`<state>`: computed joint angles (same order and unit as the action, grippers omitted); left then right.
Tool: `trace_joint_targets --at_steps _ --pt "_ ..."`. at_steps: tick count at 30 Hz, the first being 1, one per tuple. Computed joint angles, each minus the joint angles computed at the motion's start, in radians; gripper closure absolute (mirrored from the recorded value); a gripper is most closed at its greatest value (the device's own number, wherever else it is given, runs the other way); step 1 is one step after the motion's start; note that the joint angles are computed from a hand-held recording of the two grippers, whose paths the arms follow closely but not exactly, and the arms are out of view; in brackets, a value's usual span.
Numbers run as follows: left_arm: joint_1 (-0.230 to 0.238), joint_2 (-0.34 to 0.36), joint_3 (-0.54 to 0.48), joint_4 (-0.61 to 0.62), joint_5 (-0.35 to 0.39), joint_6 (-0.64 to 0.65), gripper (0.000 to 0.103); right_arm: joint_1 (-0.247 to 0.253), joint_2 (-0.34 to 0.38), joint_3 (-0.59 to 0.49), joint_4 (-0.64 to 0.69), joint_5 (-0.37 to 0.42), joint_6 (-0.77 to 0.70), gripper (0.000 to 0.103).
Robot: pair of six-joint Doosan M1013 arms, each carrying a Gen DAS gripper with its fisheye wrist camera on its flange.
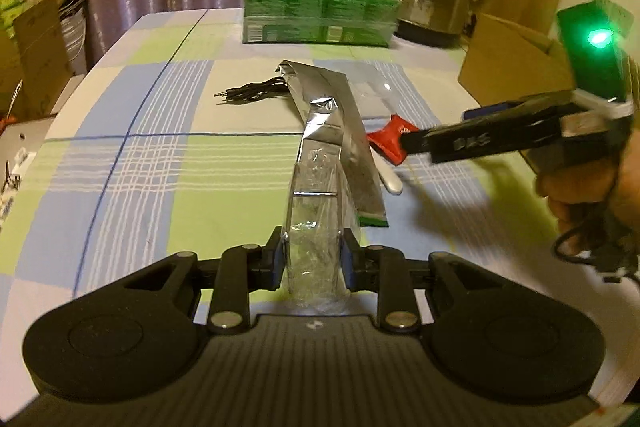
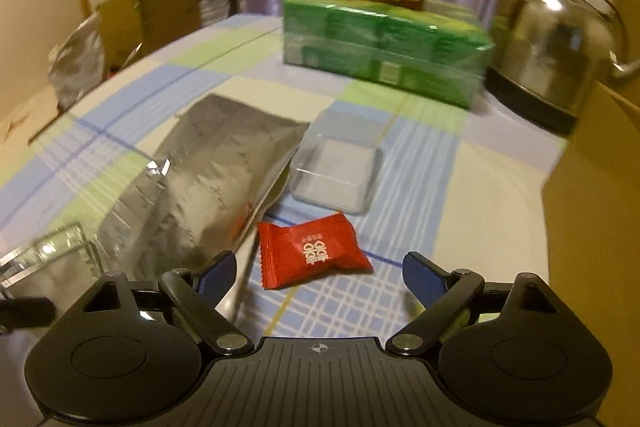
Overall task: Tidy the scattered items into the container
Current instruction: 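Grasp the clear plastic container with the left tool while the right tool grasps the red candy, then lift the clear container and red candy off the table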
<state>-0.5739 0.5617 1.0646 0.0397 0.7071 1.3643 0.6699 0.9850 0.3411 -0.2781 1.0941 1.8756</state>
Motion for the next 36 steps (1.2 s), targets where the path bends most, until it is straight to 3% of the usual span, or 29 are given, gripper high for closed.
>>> trace_joint_targets --at_steps 7,9,11,13,15,18,31,35,36 --pt "-0.013 0.001 0.012 0.089 -0.038 -0.171 0.08 -0.018 0.029 -0.033 0.054 -0.021 -0.072 0.023" --pt "-0.016 0.002 0.012 0.097 -0.042 -0.178 0.08 -0.021 0.048 -0.072 0.066 0.008 -0.06 0.039" --pt "-0.017 0.001 0.015 0.097 -0.045 -0.181 0.08 -0.024 0.062 -0.1 0.077 0.036 -0.055 0.042" --pt "-0.017 -0.001 0.018 0.095 -0.045 -0.185 0.08 -0.021 0.039 -0.053 0.067 0.009 -0.041 0.046" --pt "-0.017 -0.001 0.02 0.097 -0.044 -0.186 0.08 -0.016 0.006 0.004 0.048 -0.023 -0.006 0.061" --pt "-0.019 -0.003 0.022 0.096 -0.041 -0.184 0.08 -0.007 -0.038 0.072 0.039 -0.036 0.033 0.066" --pt "-0.049 -0.064 0.1 -0.002 -0.029 -0.054 0.08 0.049 -0.284 0.473 0.055 -0.092 0.287 0.064" --pt "-0.056 -0.084 0.129 0.001 -0.028 -0.05 0.079 0.068 -0.32 0.535 0.0 -0.115 0.34 0.05" --pt "-0.059 -0.086 0.132 0.01 -0.028 -0.057 0.079 0.07 -0.323 0.542 -0.005 -0.121 0.349 0.042"
